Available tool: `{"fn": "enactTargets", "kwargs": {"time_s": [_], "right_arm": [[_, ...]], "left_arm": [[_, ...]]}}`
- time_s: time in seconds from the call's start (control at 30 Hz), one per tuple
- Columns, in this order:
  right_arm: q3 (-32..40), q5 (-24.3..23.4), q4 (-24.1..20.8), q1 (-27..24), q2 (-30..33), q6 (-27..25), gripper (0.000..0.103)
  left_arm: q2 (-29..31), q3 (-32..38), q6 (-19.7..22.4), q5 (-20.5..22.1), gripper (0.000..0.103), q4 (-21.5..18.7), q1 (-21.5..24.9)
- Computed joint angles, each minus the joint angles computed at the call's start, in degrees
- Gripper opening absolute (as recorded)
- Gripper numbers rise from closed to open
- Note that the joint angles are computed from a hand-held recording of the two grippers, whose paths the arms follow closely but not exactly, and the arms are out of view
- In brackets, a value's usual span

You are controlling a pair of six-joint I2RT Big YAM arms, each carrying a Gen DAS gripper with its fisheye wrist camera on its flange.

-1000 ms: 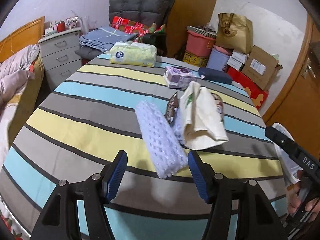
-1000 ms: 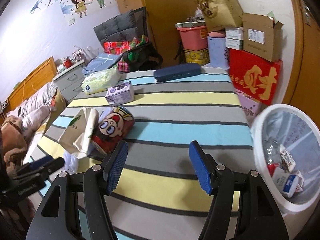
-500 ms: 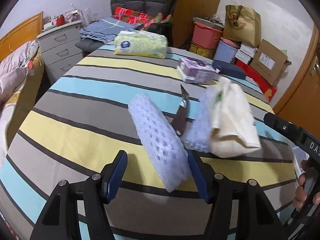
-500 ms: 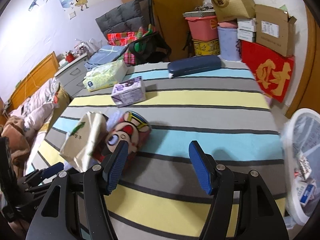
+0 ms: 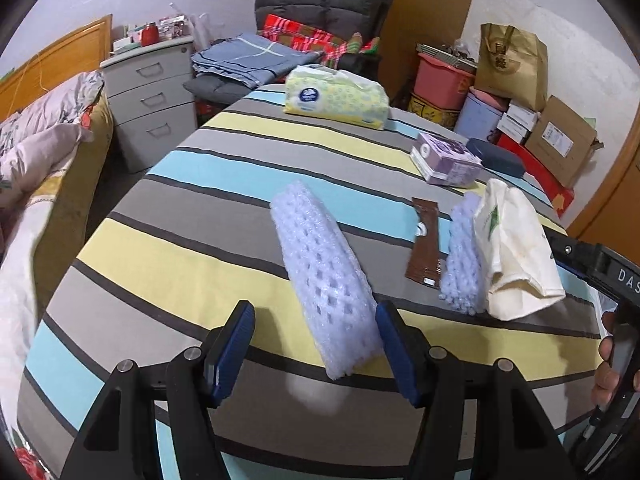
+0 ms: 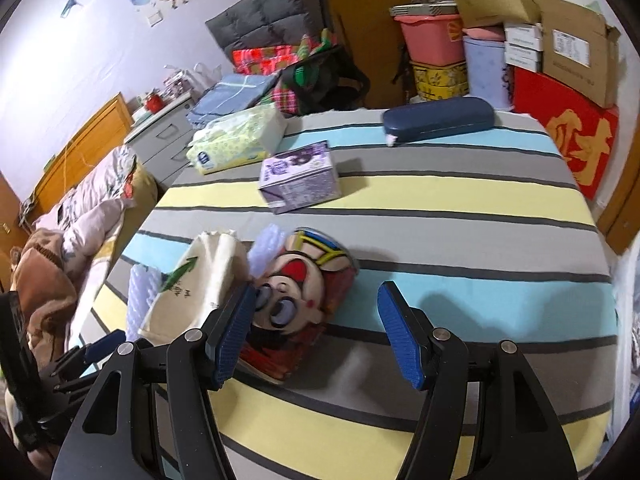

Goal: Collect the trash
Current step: 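Grasp the white foam net with the left tool while the right tool grasps the red cartoon can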

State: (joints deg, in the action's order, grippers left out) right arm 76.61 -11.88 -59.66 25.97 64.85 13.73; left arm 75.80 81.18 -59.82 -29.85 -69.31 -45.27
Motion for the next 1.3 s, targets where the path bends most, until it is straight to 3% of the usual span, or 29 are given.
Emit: {"fn": "enactTargets", "kwargs": {"time_s": [0.37,0.43,0.53,0.67,0.97,1.07,1.13,1.23,1.3], "right_arm": [[2.38,4.55,-2.9,3.38,3.33,-0.49,0.065],[2.44,6.16,-3.85,3.86,3.49,-1.95,0.065],[1.99,12.55,-4.36,4.94,2.91,-2.78,0.065],[1.58,10.17,-3.85,3.38,2.67,-2.95,0.065],[0.33,11.71,-1.89,3.7,1.98,-3.28,0.062],[-0.12,11.53,-1.19,3.6,1.67,-3.22,0.061],[-0.41,11.81,-0.77,3.66,1.34,-3.43,0.06],[-0.98,11.86,-0.12,3.6,0.82,-3.19,0.059],[-1.28,12.11,0.16,3.61,0.54,-3.12,0.058]], "left_arm": [[-1.38,-0.78,0.81,0.11,0.063,1.26,0.93],[-1.54,-0.95,1.02,0.35,0.063,1.83,1.22],[-1.21,-0.9,1.58,1.13,0.063,2.68,1.91],[-0.45,-0.47,2.08,1.66,0.063,3.09,2.53],[0.78,-0.13,3.35,2.82,0.062,4.12,4.23],[1.36,0.42,3.96,2.4,0.054,3.18,4.31],[1.55,0.69,4.54,2.02,0.039,2.9,4.3],[0.42,-0.6,4.5,3.49,0.034,5.08,4.5],[0.65,-0.25,4.11,2.2,0.033,3.98,3.94]]}}
